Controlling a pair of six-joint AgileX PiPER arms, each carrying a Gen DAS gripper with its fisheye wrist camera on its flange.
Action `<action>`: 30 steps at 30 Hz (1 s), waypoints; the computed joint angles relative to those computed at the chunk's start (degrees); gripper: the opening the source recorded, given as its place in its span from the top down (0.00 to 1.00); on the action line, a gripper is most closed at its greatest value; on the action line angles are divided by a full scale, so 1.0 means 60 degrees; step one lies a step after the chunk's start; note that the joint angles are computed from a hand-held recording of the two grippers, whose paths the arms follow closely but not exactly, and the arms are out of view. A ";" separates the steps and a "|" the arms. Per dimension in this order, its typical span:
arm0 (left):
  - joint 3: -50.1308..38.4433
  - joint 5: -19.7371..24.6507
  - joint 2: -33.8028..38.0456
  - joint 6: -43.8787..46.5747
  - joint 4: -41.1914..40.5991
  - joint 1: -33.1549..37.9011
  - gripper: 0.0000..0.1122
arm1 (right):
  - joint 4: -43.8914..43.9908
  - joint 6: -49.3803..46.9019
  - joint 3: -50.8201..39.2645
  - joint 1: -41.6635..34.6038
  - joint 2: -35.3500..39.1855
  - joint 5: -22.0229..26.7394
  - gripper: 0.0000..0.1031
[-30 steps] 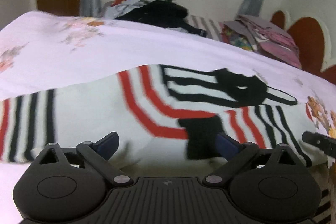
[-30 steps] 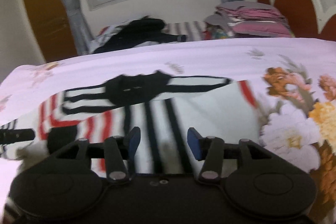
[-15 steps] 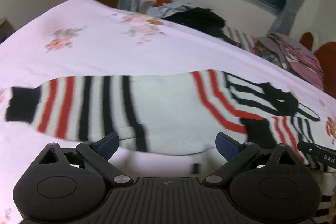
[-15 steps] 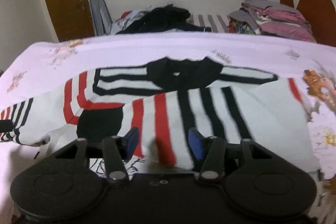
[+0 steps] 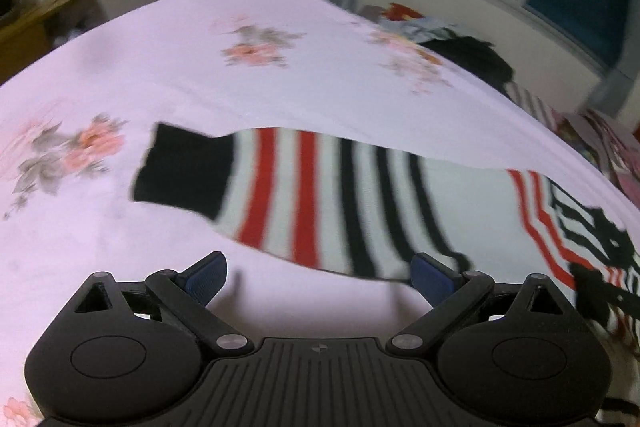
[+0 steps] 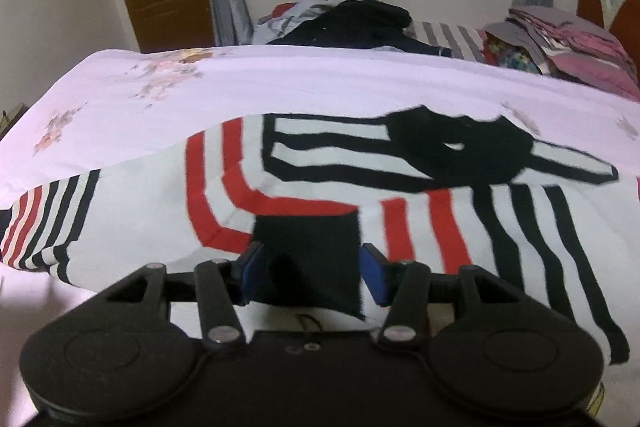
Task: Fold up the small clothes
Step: 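Grasp the other black sleeve cuff with the left gripper, then fold the held sleeve across the sweater body with the left gripper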
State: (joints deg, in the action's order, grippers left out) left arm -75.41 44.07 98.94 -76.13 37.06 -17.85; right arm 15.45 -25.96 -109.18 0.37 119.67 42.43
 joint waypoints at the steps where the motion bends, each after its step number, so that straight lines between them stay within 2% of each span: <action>1: 0.0196 -0.0161 -0.0085 -0.0096 0.0011 0.0205 0.13 | -0.0132 0.0107 -0.0011 0.0065 0.0013 -0.0033 0.50; 7: 0.0936 -0.1268 -0.0255 -0.0246 -0.0353 0.1290 0.13 | -0.0834 0.0763 -0.0274 0.0273 0.0291 0.0008 0.50; 12: 0.1448 -0.2828 -0.0149 0.0098 -0.1409 0.2091 0.13 | -0.1124 0.1163 -0.0349 0.0314 0.0489 0.0144 0.49; 17: 0.1864 -0.4079 -0.0029 -0.0806 -0.0909 0.2410 0.14 | -0.1174 0.1220 -0.0278 0.0359 0.0500 0.0080 0.45; 20: 0.2139 -0.4786 -0.0005 -0.2244 0.0122 0.2582 0.14 | -0.1281 0.1294 -0.0188 0.0414 0.0513 -0.0039 0.43; 21: 0.2192 -0.4876 -0.0014 -0.2610 0.0496 0.2599 0.21 | -0.1263 0.1277 -0.0152 0.0421 0.0517 -0.0087 0.42; 23: 0.2058 -0.4853 0.0148 -0.3194 0.1115 0.2647 0.41 | -0.1227 0.1262 -0.0140 0.0442 0.0538 -0.0110 0.38; 25: 0.1835 -0.4808 0.0387 -0.3088 0.0875 0.2813 0.69 | -0.1300 0.1298 -0.0116 0.0496 0.0561 -0.0175 0.36; 26: 0.1738 -0.4741 0.0479 -0.3045 0.0753 0.2861 0.75 | -0.1363 0.1314 -0.0091 0.0529 0.0570 -0.0232 0.35; 27: 0.1685 -0.4749 0.0533 -0.2906 0.0514 0.2920 0.88 | -0.1401 0.1307 -0.0054 0.0548 0.0571 -0.0294 0.35; 28: 0.1622 -0.4771 0.0604 -0.2778 0.0314 0.2969 0.92 | -0.1429 0.1308 -0.0052 0.0560 0.0583 -0.0316 0.35; 30: 0.1445 -0.4635 0.0676 -0.3098 0.0712 0.2874 0.94 | -0.1379 0.1269 -0.0105 0.0555 0.0605 -0.0290 0.35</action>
